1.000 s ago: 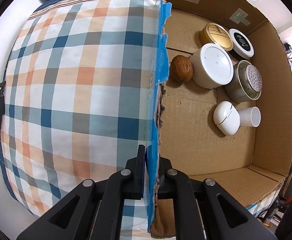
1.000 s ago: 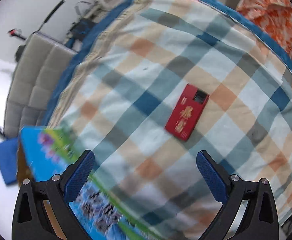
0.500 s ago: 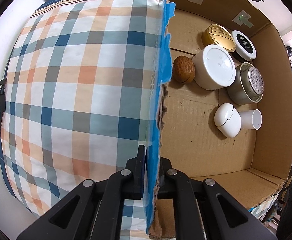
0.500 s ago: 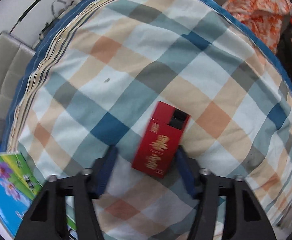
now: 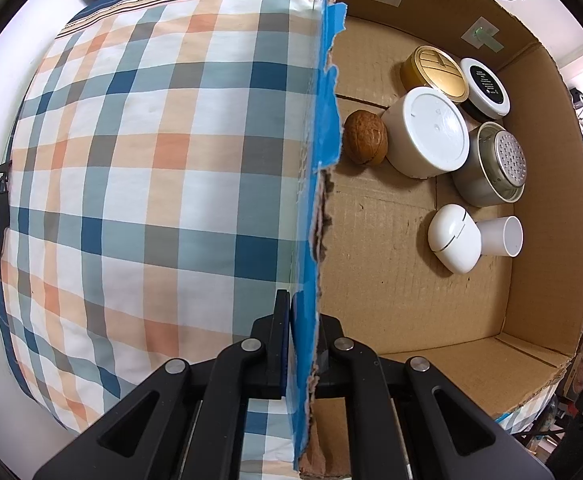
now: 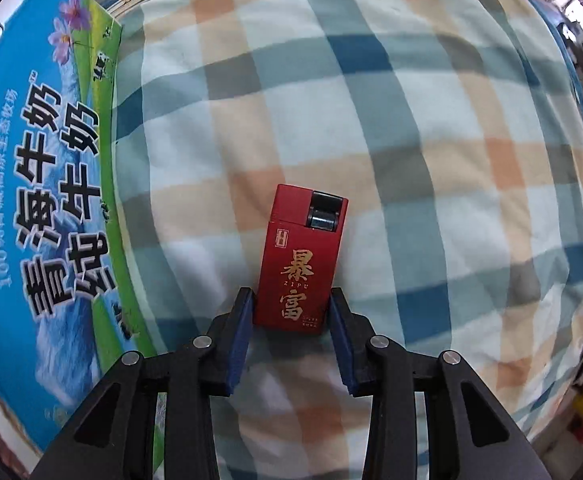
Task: Organize rigid objects
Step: 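Carry the red box into the box and open the right tool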
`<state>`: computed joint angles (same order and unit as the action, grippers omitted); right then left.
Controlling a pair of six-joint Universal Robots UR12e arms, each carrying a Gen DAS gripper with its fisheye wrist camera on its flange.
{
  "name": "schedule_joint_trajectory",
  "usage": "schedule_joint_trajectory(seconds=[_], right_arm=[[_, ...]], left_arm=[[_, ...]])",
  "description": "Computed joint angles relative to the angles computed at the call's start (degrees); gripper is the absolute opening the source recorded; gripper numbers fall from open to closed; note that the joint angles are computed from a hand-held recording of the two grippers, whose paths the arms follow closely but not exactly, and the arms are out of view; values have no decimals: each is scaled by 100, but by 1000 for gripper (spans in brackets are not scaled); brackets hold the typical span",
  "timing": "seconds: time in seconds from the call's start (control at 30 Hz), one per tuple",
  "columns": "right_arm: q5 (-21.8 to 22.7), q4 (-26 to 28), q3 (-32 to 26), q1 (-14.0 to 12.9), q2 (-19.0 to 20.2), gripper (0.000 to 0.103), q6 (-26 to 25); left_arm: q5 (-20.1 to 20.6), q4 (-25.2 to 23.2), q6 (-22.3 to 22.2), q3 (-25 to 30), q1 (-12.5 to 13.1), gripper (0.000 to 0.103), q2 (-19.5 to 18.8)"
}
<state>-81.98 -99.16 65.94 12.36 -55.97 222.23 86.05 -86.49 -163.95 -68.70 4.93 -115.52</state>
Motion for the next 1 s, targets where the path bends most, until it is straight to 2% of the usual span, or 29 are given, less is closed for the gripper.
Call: schedule_joint_trajectory(seconds=[0.07, 0.1, 0.17, 0.23, 0.27, 0.3, 0.37, 0.47, 0.77, 0.9, 1.0], right_arm=[[125, -251, 191, -80, -112, 50, 393], [104, -442, 357, -102, -212, 62, 625], [99, -830, 529, -184, -277, 64, 987], [166, -792, 462, -207, -191, 64, 1042], [153, -742, 407, -206, -136, 64, 996], [-5, -497, 232, -172, -27, 59, 876], [-427, -87, -71, -81, 122, 38, 780], [-560, 260, -408, 16, 271, 37, 600], [-633, -773, -559, 193, -49, 37, 270], [-274, -1219, -531, 286, -233, 37, 1], [110, -1417, -478, 461, -288, 37, -79]], left_arm=[[-3, -3, -9, 1, 0, 5, -1], [-2, -2, -7, 0, -1, 5, 0], [4, 8, -9, -12, -9, 5, 5], [10, 2, -4, -4, -11, 5, 3], [13, -2, -1, 1, -14, 5, 1], [11, -5, 7, 5, -16, 5, 0], [-6, -15, 6, 11, -11, 5, -3], [-13, -19, 6, 14, -10, 5, -5], [-101, -66, 43, 44, 54, 5, -29], [-103, -65, 49, 43, 67, 5, -30], [-90, -52, 54, 33, 63, 5, -26]])
